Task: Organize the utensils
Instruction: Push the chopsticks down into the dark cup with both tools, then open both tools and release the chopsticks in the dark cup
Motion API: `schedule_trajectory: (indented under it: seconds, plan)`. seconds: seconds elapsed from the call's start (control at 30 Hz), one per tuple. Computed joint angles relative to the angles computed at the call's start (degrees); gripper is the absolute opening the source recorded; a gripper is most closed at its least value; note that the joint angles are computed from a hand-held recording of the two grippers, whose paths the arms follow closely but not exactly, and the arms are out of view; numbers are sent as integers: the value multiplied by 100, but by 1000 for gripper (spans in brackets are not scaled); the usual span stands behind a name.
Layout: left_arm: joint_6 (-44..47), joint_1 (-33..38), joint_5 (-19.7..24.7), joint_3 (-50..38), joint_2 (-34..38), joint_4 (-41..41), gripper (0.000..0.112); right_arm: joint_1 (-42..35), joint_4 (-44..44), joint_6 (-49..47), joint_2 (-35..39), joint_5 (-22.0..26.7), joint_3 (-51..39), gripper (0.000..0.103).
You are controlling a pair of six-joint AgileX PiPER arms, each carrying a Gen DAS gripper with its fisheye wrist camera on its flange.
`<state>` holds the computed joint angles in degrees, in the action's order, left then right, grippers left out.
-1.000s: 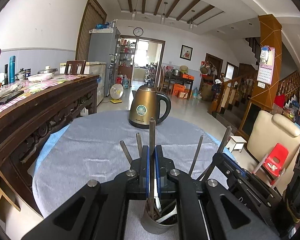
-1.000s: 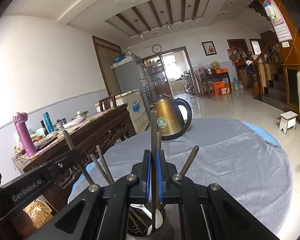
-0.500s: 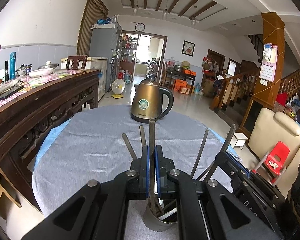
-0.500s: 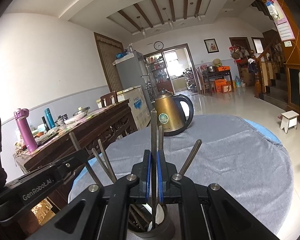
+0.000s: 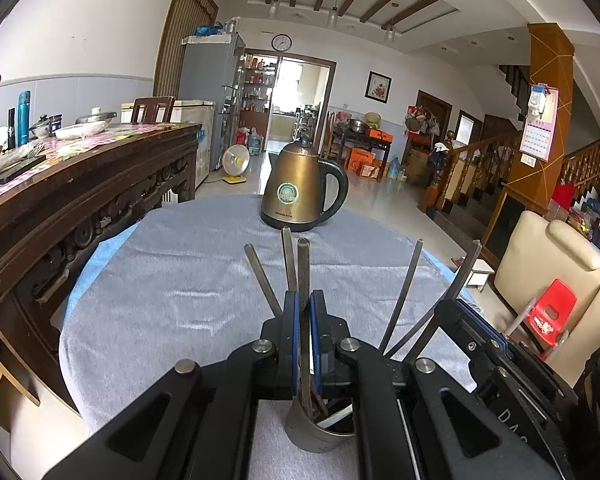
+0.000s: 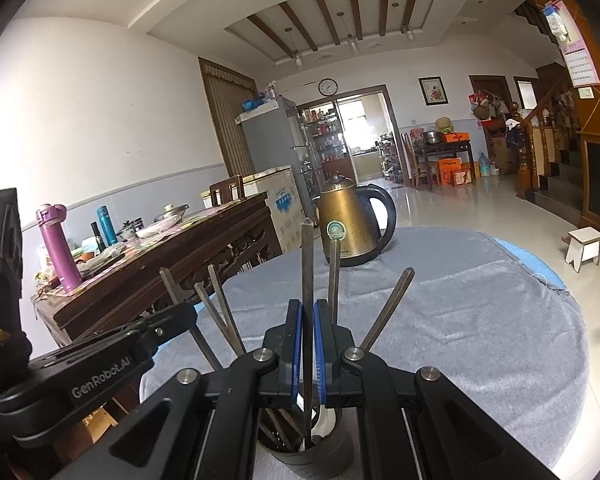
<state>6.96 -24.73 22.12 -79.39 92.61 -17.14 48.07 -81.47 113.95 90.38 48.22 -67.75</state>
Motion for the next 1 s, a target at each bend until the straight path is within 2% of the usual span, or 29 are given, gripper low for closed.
schedule_trajectory:
  seconds: [0.23,0.5,0.6,0.67,0.7,0.73,0.77,0.8,0.9,1.0]
  plan:
    - [321,58,3,93,-52,-283,6,46,3,32,-89,-61,139,7]
    - [35,-29,103,49,-20,108,6,70,61,-37,-120,-131,176,9]
    - [330,40,436,-105,83,-195,6,-52,200,-80,-226,-371,242,9]
    - [271,54,611,-168,106,-118,7,-124,267,-87,-296,-424,287,9]
    - [289,58,624,-152,81,-112,16,-134,269,-55,-337,-423,327,11]
    - [338,61,593,-98,29,-129,32,-150,268,-22,-380,-435,366,12]
    - [322,54,513,-17,-47,-84,41,-153,254,23,-416,-429,406,17]
    - [262,32,425,70,-116,-8,55,-164,219,93,-490,-404,473,23]
    - [278,8,279,276,-353,124,59,-92,104,267,-642,-239,610,32]
    - [7,-28,397,277,-420,482,67,-59,63,299,-786,-111,703,32]
